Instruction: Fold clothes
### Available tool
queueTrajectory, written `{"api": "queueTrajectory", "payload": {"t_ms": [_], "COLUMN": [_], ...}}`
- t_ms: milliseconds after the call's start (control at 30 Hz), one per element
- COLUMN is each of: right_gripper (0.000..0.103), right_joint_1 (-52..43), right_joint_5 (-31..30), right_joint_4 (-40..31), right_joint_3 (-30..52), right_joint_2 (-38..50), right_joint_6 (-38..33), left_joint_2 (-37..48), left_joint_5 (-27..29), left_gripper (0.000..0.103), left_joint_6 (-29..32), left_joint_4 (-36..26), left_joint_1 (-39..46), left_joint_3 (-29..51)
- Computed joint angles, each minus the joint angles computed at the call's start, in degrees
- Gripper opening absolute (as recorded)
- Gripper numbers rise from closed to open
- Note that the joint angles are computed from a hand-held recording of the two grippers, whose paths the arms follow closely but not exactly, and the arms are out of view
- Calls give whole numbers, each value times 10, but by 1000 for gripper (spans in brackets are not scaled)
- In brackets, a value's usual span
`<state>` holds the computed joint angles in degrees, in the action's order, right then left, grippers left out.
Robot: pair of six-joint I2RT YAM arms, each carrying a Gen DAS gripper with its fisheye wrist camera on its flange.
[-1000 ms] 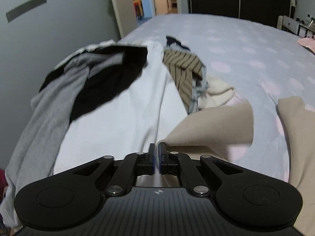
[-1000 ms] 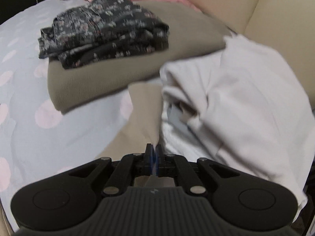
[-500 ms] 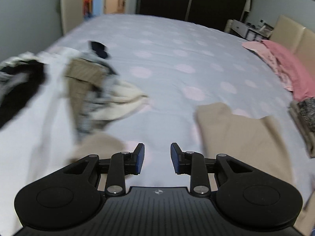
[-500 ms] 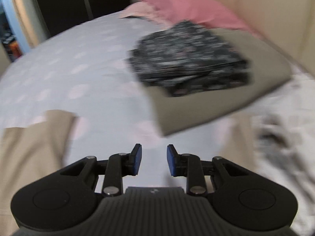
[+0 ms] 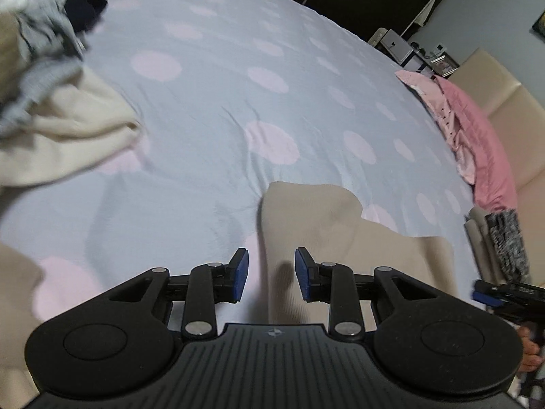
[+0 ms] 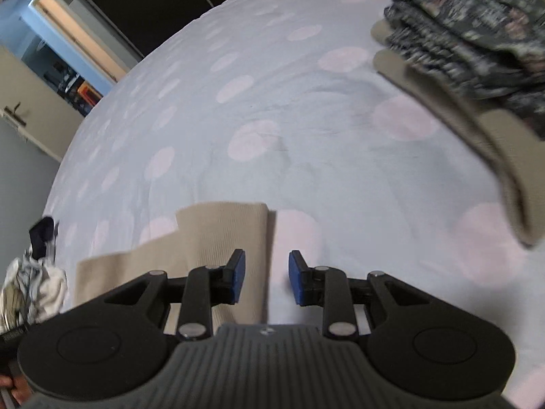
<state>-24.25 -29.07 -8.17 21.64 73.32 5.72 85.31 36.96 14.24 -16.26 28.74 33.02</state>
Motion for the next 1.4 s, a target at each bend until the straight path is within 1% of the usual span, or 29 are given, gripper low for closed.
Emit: {"api": "queueTrajectory", "payload": {"t_ms": [67, 167, 333, 367, 400, 433, 533, 633, 700, 733, 867, 933, 1000, 1033, 1067, 1133, 1167, 1200, 1233, 1333, 1400], "right_gripper": [31, 32, 31, 27, 11, 6, 5, 4, 4, 4, 4, 4, 5, 5, 9, 10, 16, 29, 33, 34, 34], "right_joint_1": [16, 43, 85, 90, 98, 105, 119, 108, 103, 102, 116, 136, 147, 146, 147, 142, 137, 126, 108, 47, -13], "right_joint_5": [-4, 2, 31, 36, 45, 57, 87, 103, 123, 133, 161, 189, 200, 200, 205, 211, 212, 206, 193, 156, 120], "right_joint_4": [52, 109, 167, 176, 181, 181, 178, 168, 153, 147, 159, 167, 157, 146, 141, 133, 127, 108, 84, 4, -60], "right_joint_3": [7, 19, 31, 31, 32, 31, 25, 17, 30, 38, 52, 56, 62, 63, 62, 53, 48, 47, 47, 50, 55], "right_joint_2": [53, 120, 183, 189, 189, 184, 153, 88, 69, 69, 95, 114, 127, 125, 120, 94, 75, 56, 32, -40, -90], "right_joint_6": [34, 67, 97, 100, 101, 99, 87, 76, 73, 71, 67, 67, 62, 60, 63, 58, 51, 42, 33, -8, -63], "left_joint_2": [38, 83, 123, 126, 129, 125, 81, 29, 18, 19, 44, 58, 60, 54, 46, 18, -1, -24, -46, -107, -152], "left_joint_5": [19, 30, 30, 32, 37, 42, 67, 77, 68, 57, 7, -28, -59, -65, -69, -70, -73, -76, -79, -66, -50], "left_gripper": [27, 27, 27, 20, 14, 7, 5, 5, 5, 5, 5, 7, 8, 9, 10, 12, 13, 13, 14, 14, 14], "left_joint_6": [-6, -13, -56, -65, -68, -65, -45, -13, 2, 2, -20, -33, -37, -34, -31, -20, -10, 3, 17, 74, 128], "left_joint_4": [24, 46, 104, 115, 117, 116, 122, 93, 80, 82, 96, 107, 118, 114, 110, 96, 86, 67, 49, -23, -90], "left_joint_1": [-1, -12, -35, -37, -38, -37, -23, -8, -7, -11, -49, -70, -85, -82, -78, -67, -59, -49, -38, 3, 42], "left_joint_3": [6, 18, 21, 20, 22, 21, 4, 8, 19, 22, 32, 31, 24, 21, 17, 10, 5, 4, 3, 9, 18]}}
